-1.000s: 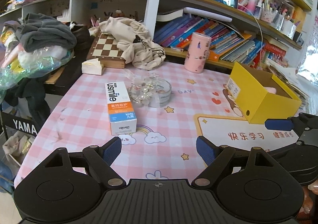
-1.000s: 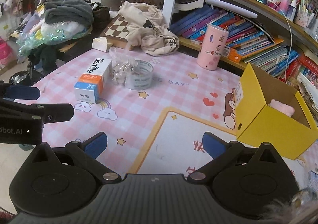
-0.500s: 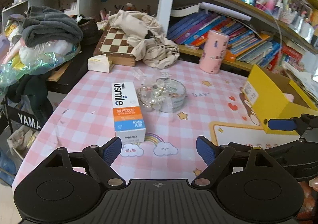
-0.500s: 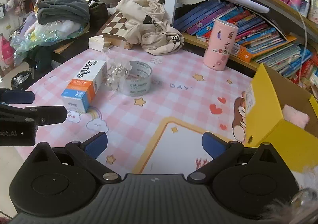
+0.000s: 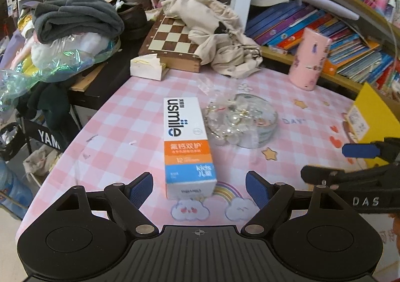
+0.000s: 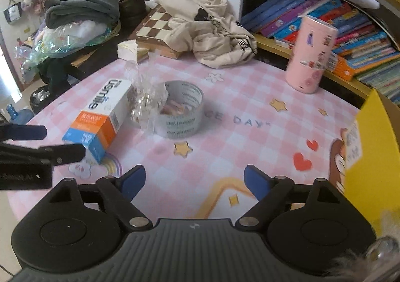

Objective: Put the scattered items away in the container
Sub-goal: 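Reach the left tool to the usmile box while the right tool reaches the bead bag, then close the left gripper on the usmile box while the right gripper closes on the bead bag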

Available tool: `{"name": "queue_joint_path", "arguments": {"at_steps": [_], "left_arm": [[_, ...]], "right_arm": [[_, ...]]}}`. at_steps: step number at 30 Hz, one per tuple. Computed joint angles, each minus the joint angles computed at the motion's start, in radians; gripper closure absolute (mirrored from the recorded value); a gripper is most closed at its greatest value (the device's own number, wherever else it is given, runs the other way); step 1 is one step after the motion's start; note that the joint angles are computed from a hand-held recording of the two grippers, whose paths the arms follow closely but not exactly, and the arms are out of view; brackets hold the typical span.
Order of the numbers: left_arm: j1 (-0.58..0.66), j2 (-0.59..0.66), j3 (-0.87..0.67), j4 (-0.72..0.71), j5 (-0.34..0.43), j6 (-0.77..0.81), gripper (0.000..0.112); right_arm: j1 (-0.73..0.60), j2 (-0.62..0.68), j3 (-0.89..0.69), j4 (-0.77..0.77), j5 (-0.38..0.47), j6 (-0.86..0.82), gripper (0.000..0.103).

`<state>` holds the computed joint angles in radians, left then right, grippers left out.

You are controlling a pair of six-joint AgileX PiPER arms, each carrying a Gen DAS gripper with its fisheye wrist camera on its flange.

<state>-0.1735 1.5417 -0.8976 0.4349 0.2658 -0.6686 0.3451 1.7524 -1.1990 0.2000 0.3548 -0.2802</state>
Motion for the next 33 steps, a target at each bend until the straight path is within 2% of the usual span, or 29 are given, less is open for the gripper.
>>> {"name": "queue_joint_path", "arguments": {"at_steps": [4, 11, 16, 25, 28, 33], "left_arm": [[0.006, 0.062, -0.05, 0.066, 0.013, -0.062, 0.031], [0.022, 0.144, -0.123, 0.054, 0.033, -0.045, 0.039], [0.029, 0.179, -0.152, 0.049, 0.044, -0.057, 0.043], [0.035, 0.222, -0.186, 0.017, 0.05, -0.031, 0.047], [0.037, 0.237, -0.196, 0.005, 0.048, -0.017, 0.047], [0.038, 0.263, -0.215, -0.027, 0.04, 0.029, 0.056]], "right_arm": [[-0.004, 0.069, -0.094, 0.09, 0.023, -0.109, 0.022], [-0.002, 0.196, -0.28, 0.213, 0.095, -0.234, 0.03], [-0.002, 0.3, -0.433, 0.269, 0.164, -0.276, 0.035], [0.003, 0.45, -0.663, 0.273, 0.292, -0.251, 0.046], [0.004, 0.483, -0.713, 0.265, 0.329, -0.241, 0.051], [-0.003, 0.501, -0.739, 0.305, 0.362, -0.275, 0.074]]}}
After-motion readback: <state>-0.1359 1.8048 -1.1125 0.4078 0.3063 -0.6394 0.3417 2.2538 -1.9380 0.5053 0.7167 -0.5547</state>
